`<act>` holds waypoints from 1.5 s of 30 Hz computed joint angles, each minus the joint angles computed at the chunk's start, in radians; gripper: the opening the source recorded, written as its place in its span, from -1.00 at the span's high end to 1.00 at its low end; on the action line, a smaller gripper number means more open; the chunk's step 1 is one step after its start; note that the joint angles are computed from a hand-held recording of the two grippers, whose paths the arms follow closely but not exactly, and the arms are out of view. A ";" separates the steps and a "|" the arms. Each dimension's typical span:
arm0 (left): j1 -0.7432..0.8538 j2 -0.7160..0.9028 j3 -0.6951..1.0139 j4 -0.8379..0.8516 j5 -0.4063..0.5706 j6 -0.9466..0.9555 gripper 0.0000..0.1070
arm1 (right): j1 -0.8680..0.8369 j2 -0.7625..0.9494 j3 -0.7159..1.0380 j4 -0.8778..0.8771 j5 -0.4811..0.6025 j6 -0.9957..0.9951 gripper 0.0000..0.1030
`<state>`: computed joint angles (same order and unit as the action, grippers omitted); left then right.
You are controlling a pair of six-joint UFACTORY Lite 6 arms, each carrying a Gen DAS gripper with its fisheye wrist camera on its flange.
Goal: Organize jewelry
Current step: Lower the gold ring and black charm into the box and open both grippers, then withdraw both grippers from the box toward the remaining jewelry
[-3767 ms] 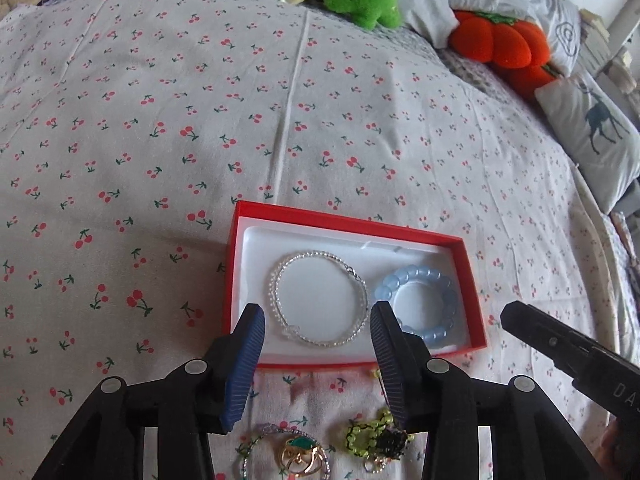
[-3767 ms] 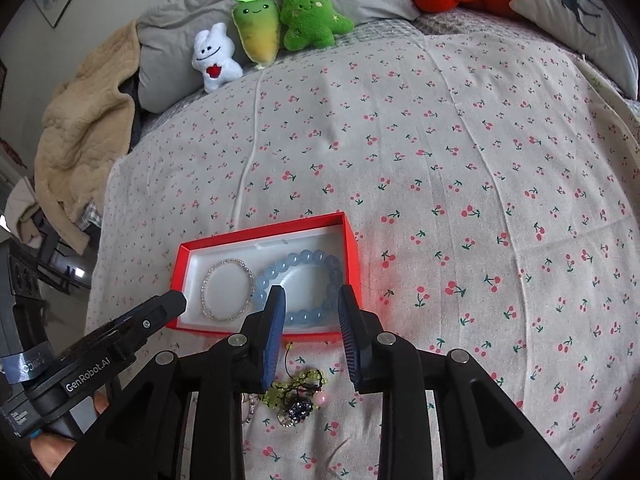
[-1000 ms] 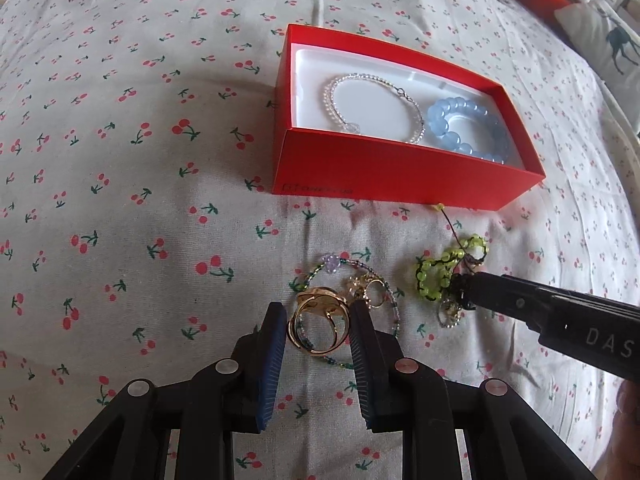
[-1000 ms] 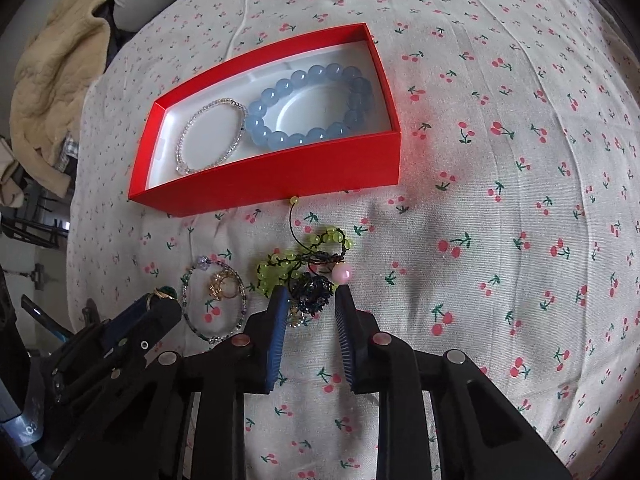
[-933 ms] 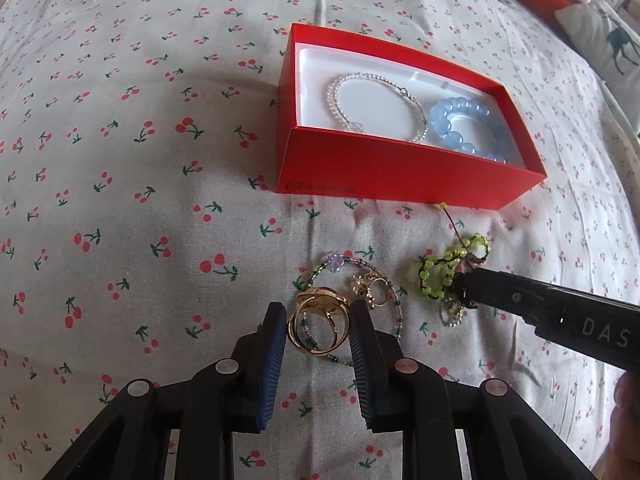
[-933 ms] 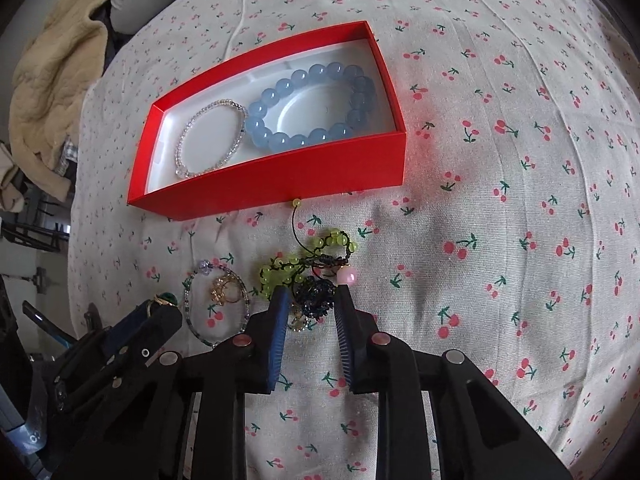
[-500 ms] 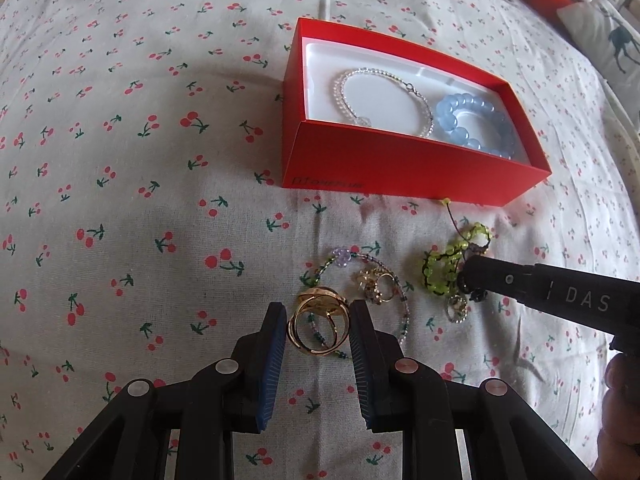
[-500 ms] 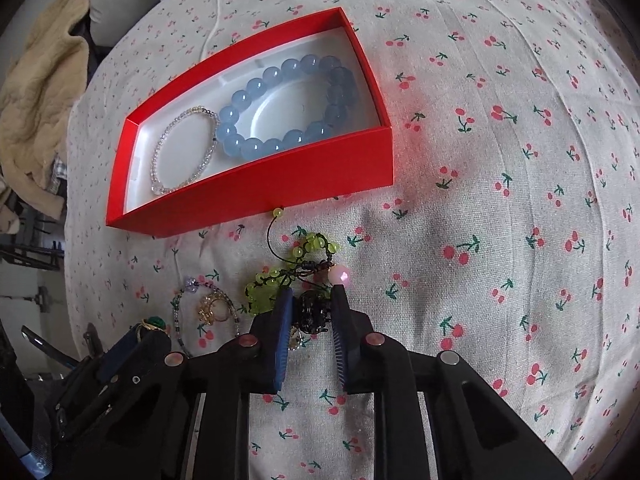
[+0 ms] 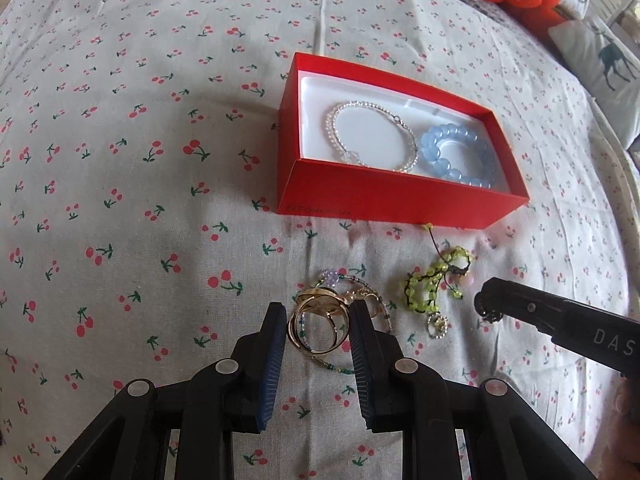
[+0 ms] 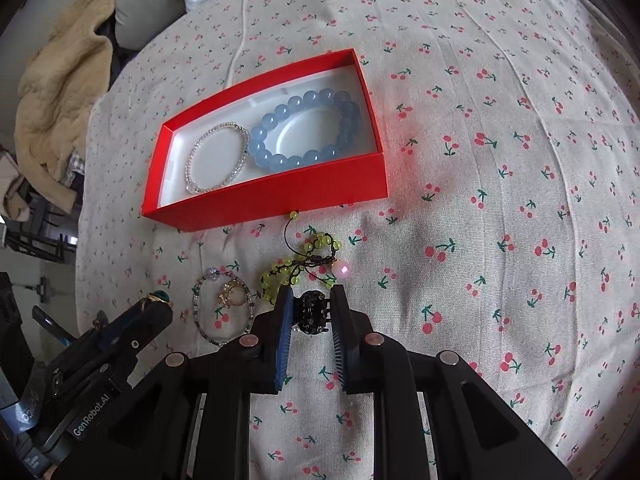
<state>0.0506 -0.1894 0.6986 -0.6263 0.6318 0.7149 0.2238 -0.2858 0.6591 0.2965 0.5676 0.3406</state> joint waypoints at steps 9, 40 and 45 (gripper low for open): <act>-0.003 0.012 0.068 -0.101 0.005 0.077 0.51 | -0.038 -0.107 0.025 -0.044 -0.008 0.007 0.61; -0.184 0.346 0.275 -0.374 -0.188 0.235 0.50 | -0.147 0.200 0.161 0.163 -0.219 -0.333 0.60; -0.164 0.356 0.297 -0.341 -0.142 0.202 0.40 | -0.174 0.186 0.160 0.246 -0.186 -0.420 0.57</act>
